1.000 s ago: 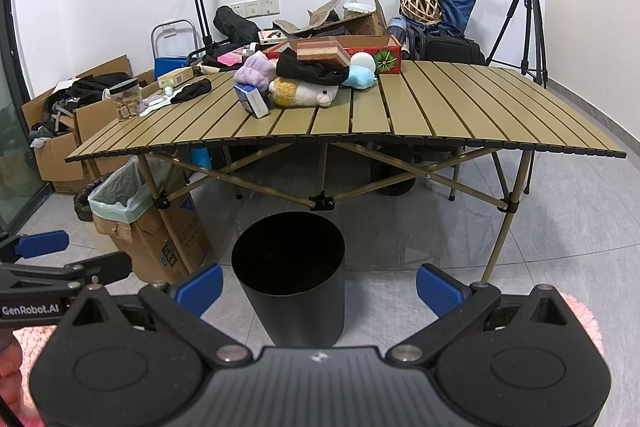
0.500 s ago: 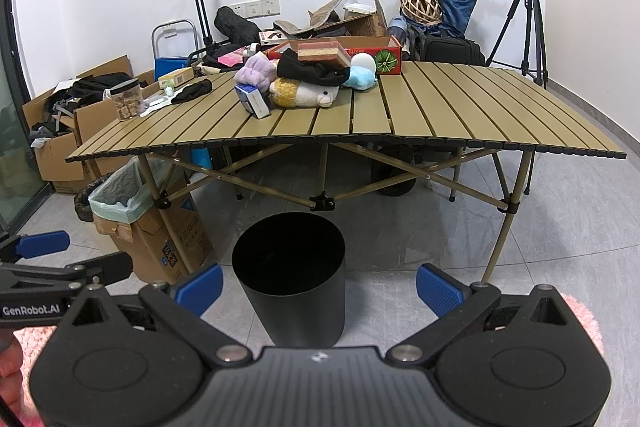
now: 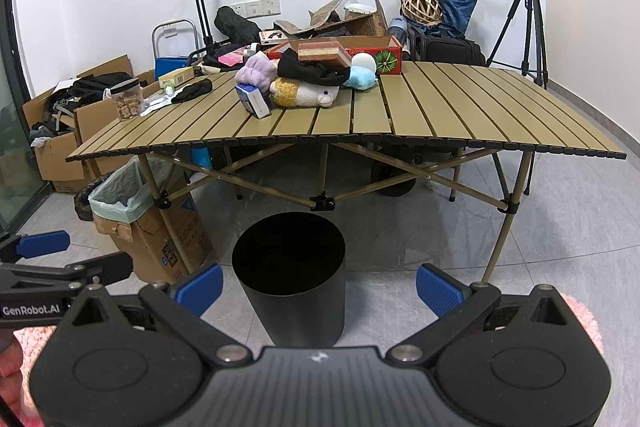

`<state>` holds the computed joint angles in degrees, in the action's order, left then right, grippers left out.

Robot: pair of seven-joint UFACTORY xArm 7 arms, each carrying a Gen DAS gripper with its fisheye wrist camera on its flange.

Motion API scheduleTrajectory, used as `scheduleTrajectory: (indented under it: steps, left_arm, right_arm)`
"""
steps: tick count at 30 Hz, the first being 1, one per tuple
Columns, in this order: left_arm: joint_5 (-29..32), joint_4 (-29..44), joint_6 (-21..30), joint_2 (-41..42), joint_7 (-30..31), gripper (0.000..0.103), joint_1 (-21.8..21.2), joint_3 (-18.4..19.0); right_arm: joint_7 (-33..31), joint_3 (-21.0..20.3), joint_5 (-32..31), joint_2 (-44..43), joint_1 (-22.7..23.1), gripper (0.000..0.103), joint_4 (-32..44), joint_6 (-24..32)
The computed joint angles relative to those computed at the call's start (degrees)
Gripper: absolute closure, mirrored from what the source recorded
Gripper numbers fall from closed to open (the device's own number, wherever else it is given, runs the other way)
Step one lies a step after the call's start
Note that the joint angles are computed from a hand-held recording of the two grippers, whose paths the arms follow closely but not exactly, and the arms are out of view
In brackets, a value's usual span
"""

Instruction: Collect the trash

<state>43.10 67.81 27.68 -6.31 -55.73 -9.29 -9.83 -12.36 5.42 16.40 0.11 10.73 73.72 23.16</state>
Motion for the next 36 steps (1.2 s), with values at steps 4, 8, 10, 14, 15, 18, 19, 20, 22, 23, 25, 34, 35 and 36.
scheduleTrajectory:
  steps: [4,8,10,14,15,18,19,20,22,23,25,34,35,36]
  left_arm:
    - [0.5,0.3,0.2,0.1,-0.6,0.000,0.0,-0.1]
    - [0.8,0.2,0.0,0.1,-0.9,0.000,0.0,0.0]
    - [0.8,0.4,-0.2,0.2,-1.0,0.000,0.0,0.0]
    - [1.2,1.2,-0.5,1.0,-1.2,0.000,0.2,0.3]
    - [1.4,1.2,-0.8,1.0,-1.3,0.000,0.2,0.5]
    - [2.1,2.1,-0.9,1.8,-1.9,0.000,0.2,0.8]
    - [2.3,2.5,-1.0,2.1,-2.0,0.000,0.2,1.0]
    - [2.5,2.8,-1.1,2.4,-2.1,0.000,0.3,1.2]
    - [2.9,3.4,-1.2,3.0,-2.4,0.000,0.2,1.6]
    - [2.9,3.8,-1.2,3.4,-2.4,0.000,0.2,1.8]
    - [3.0,4.6,-1.2,4.1,-2.5,0.000,0.1,2.3]
    - [4.1,9.9,-1.8,8.9,-3.1,0.000,-0.8,5.2]
    - [4.2,10.6,-1.7,9.5,-3.1,0.000,-1.0,5.5]
    - [4.2,11.4,-1.7,10.1,-3.0,0.000,-1.2,5.9]
  right_arm:
    - [0.0,0.0,0.1,0.1,0.0,0.000,0.0,0.0]
    - [-0.1,-0.1,0.2,0.1,-0.1,0.000,0.6,0.3]
    - [-0.1,-0.2,0.2,0.3,-0.2,0.000,1.5,1.0]
    - [-0.3,-0.1,0.5,1.1,-0.3,0.000,2.6,1.1]
    - [-0.3,0.0,0.4,1.3,-0.3,0.000,2.9,1.1]
    - [-0.8,0.2,0.6,2.5,-0.4,0.000,3.9,0.6]
    - [-1.0,0.3,0.8,3.1,-0.4,0.000,4.3,0.2]
    - [-1.4,0.5,1.1,3.7,-0.5,0.000,4.8,0.0]
    - [-1.5,0.7,1.2,4.7,-0.5,0.000,5.9,-0.3]
    - [-1.5,0.9,1.1,5.5,-0.5,0.000,6.7,-0.4]
    - [-1.5,1.2,1.1,6.7,-0.6,0.000,8.0,-0.6]
    - [-0.8,2.5,-0.5,14.4,-0.9,0.000,17.3,-1.1]
    - [-0.7,2.6,-0.7,15.4,-1.0,0.000,18.6,-1.0]
    - [-0.5,2.7,-1.0,16.5,-1.0,0.000,19.9,-0.9]
